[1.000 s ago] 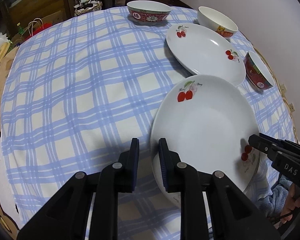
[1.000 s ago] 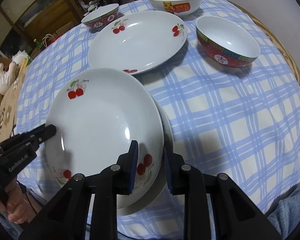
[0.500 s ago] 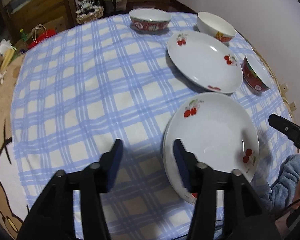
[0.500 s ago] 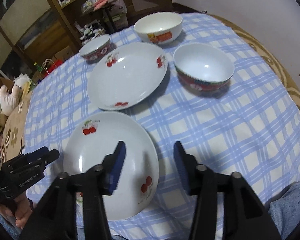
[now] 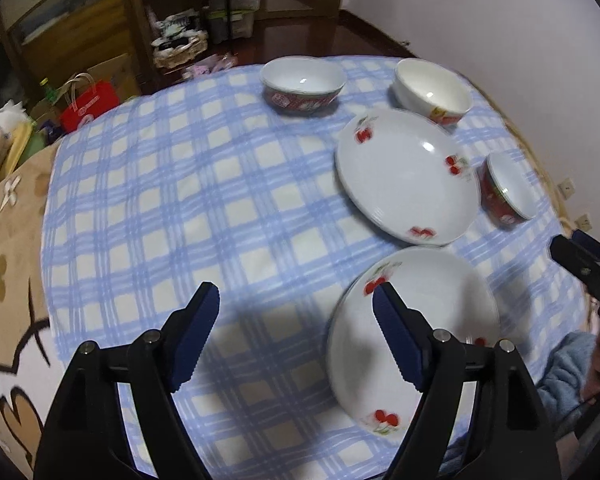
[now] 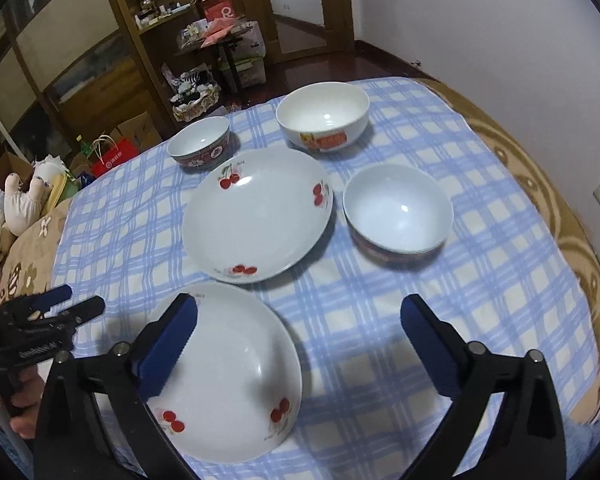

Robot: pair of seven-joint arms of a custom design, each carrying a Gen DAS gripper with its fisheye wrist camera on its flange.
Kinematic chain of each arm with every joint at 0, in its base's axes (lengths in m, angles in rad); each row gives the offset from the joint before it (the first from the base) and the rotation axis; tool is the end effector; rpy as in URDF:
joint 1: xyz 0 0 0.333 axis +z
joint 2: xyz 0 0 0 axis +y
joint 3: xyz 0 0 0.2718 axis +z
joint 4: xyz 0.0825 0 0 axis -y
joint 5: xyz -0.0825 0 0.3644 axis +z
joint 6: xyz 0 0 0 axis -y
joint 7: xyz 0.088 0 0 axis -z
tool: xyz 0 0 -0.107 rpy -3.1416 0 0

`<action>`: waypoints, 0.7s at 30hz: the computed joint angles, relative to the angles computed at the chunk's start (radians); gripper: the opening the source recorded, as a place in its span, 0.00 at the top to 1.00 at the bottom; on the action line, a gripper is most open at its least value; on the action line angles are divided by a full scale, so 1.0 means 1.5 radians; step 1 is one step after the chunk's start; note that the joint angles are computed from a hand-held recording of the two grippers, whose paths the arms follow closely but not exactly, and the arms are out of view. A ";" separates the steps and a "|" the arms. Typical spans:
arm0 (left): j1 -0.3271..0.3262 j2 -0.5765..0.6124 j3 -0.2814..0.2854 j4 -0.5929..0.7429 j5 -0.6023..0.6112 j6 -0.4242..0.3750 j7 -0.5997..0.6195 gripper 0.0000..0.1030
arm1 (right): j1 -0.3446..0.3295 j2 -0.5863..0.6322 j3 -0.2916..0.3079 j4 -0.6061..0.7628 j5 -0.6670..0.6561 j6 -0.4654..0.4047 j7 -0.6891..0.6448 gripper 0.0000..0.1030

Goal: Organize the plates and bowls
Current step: 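Open both tools and release the plates onto the table, then move the left tool to the cherry plate rim while the right tool reaches a white plate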

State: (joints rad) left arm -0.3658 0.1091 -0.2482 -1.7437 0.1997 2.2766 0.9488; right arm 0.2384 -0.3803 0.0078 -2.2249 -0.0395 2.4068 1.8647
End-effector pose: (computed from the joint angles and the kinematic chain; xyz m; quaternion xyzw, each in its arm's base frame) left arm 0.5033 -0.3419 0.5130 -0.6604 0.7166 -0.1960 0.1092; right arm 0.4658 0.1172 0.5533 -0.6704 0.6879 -0.1526 0.2323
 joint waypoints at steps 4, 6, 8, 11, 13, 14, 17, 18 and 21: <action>-0.014 0.040 0.005 0.079 0.060 -0.034 0.000 0.24 | -0.008 0.033 0.002 0.038 -0.020 0.007 -0.007 0.00; -0.023 0.059 0.010 0.114 0.085 -0.050 -0.001 0.24 | -0.009 0.052 -0.002 0.061 -0.018 0.005 -0.021 0.00; -0.033 0.080 0.015 0.151 0.106 -0.056 0.006 0.24 | -0.011 0.075 -0.007 0.093 -0.004 -0.006 -0.025 0.00; -0.041 0.108 0.024 0.196 0.110 -0.056 0.017 0.24 | -0.011 0.099 -0.017 0.123 0.038 0.003 -0.043 0.00; -0.045 0.128 0.029 0.227 0.104 -0.057 0.018 0.24 | -0.017 0.109 -0.013 0.134 0.034 0.021 -0.049 0.00; -0.048 0.140 0.033 0.245 0.105 -0.059 0.015 0.24 | -0.020 0.114 -0.010 0.139 0.026 0.030 -0.049 0.00; -0.061 0.168 0.046 0.287 0.115 -0.061 0.007 0.24 | -0.028 0.139 -0.003 0.168 -0.001 0.041 -0.046 0.00; -0.062 0.178 0.048 0.300 0.111 -0.061 0.011 0.24 | -0.029 0.147 -0.002 0.176 -0.002 0.047 -0.047 0.00; -0.070 0.207 0.056 0.339 0.104 -0.070 0.010 0.24 | -0.033 0.172 0.000 0.202 -0.011 0.046 -0.050 0.00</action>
